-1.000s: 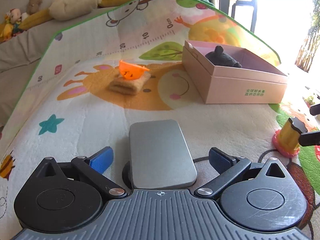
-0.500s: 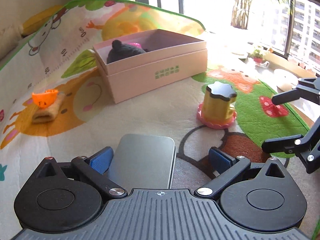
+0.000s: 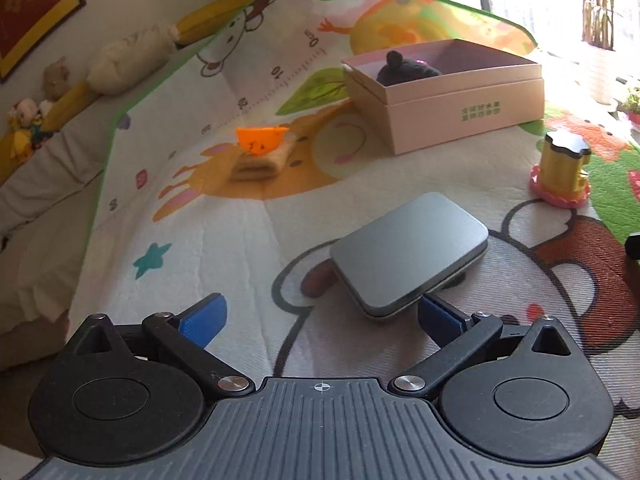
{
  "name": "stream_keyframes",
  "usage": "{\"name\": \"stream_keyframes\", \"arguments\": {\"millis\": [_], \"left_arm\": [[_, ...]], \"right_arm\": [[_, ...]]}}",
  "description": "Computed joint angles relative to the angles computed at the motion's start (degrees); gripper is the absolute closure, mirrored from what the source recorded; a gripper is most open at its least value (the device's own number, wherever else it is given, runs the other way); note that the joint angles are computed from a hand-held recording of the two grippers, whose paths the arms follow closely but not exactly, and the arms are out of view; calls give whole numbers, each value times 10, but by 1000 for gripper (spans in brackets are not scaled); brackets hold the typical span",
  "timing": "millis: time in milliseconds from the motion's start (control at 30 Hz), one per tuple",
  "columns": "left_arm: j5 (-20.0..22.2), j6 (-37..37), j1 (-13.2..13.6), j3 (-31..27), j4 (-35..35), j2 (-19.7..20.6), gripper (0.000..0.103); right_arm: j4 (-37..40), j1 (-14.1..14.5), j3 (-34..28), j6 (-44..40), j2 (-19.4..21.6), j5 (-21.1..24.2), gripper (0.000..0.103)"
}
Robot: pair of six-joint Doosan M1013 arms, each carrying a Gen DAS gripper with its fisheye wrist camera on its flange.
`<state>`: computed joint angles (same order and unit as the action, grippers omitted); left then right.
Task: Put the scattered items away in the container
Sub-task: 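Lift pudding toy with right tool while left tool lifts grey tin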
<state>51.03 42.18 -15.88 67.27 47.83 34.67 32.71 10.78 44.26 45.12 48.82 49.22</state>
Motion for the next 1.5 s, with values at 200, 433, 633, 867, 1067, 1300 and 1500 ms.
{"name": "stream_keyframes", "arguments": {"millis": [200, 433, 633, 867, 1067, 1300, 1500], "left_arm": [[-135, 13, 21, 22, -135, -19, 0], [-92, 12, 10, -32, -93, 24, 0], [-126, -5, 13, -35, -107, 29, 0], [-164, 18, 2, -16, -98, 21, 0], [-157, 10, 10, -21, -133, 23, 0], [-151, -15, 8, -21, -117, 23, 0], [-160, -27, 10, -16, -117, 21, 0]], "right_arm": [[-6, 1, -3, 11, 1, 4, 0], [-11, 1, -1, 6, 0, 2, 0], [-11, 1, 4, 3, -3, -3, 0], [-11, 2, 4, 3, -3, -4, 0], [-13, 2, 3, 6, -2, -4, 0], [-53, 7, -71, 51, 28, 66, 0], [-18, 18, -82, -4, 36, 29, 13]]}}
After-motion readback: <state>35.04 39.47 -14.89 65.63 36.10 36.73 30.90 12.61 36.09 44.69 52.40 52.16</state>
